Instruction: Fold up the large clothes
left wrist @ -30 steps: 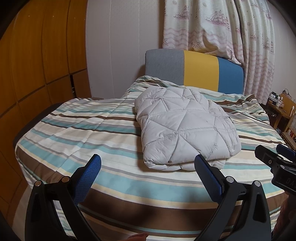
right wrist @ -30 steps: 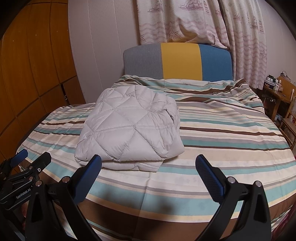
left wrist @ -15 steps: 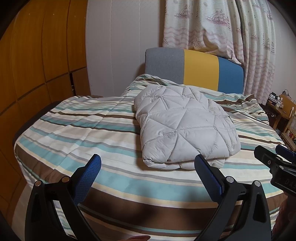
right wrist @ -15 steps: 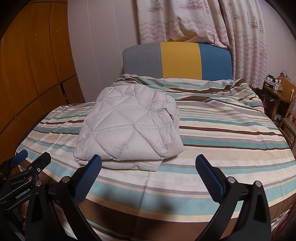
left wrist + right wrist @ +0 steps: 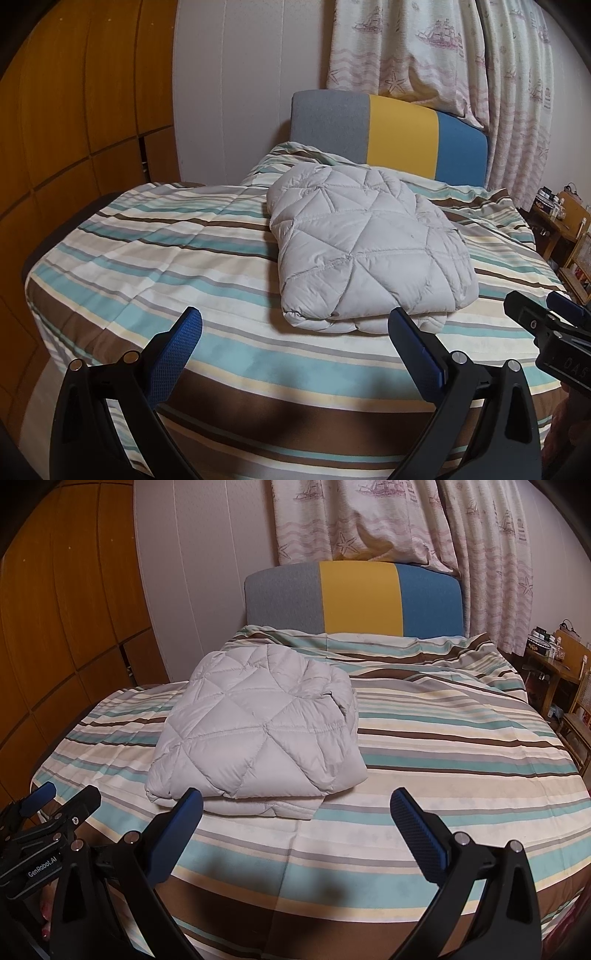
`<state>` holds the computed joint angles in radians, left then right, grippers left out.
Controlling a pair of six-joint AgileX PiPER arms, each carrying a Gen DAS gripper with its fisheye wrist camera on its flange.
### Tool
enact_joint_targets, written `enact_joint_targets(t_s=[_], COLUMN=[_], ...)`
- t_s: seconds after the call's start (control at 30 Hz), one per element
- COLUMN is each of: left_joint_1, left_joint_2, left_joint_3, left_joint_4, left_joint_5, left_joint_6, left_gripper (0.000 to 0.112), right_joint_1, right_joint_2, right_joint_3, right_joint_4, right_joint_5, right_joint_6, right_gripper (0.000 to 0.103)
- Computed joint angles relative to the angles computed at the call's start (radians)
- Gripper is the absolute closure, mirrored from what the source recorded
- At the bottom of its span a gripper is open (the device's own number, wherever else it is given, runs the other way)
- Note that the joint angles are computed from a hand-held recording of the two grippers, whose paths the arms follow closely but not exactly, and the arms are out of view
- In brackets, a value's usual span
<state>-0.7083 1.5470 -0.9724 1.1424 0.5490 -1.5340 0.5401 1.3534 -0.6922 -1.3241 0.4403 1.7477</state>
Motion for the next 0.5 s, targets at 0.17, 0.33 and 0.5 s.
enact_joint_targets(t_s=[0.17, 0.33, 0.5], left_joint_1=[-0.018, 0.006, 0.043], left_joint_2=[0.021, 0.046, 0.095], left_joint_3=[-0.012, -0.047, -0.082], left_joint_4=[0.021, -0.089, -0.186], left_joint_5=[0.027, -0.011, -0.035], left_joint_6=[0.004, 0.13, 0.231], left_gripper=[0.012, 0.012, 0.012], right_joint_1=[-0.015, -0.029, -0.062], right_joint_2=[0.009, 0.035, 0.071], right_joint_3=[-0.001, -0.017, -0.031], right_joint_4=[0.01, 0.019, 0.034], right_joint_5=[-0.014, -0.027, -0.06], right_joint_6=[-0.005, -0.012, -0.032], right_gripper=[0.002, 0.002, 0.002])
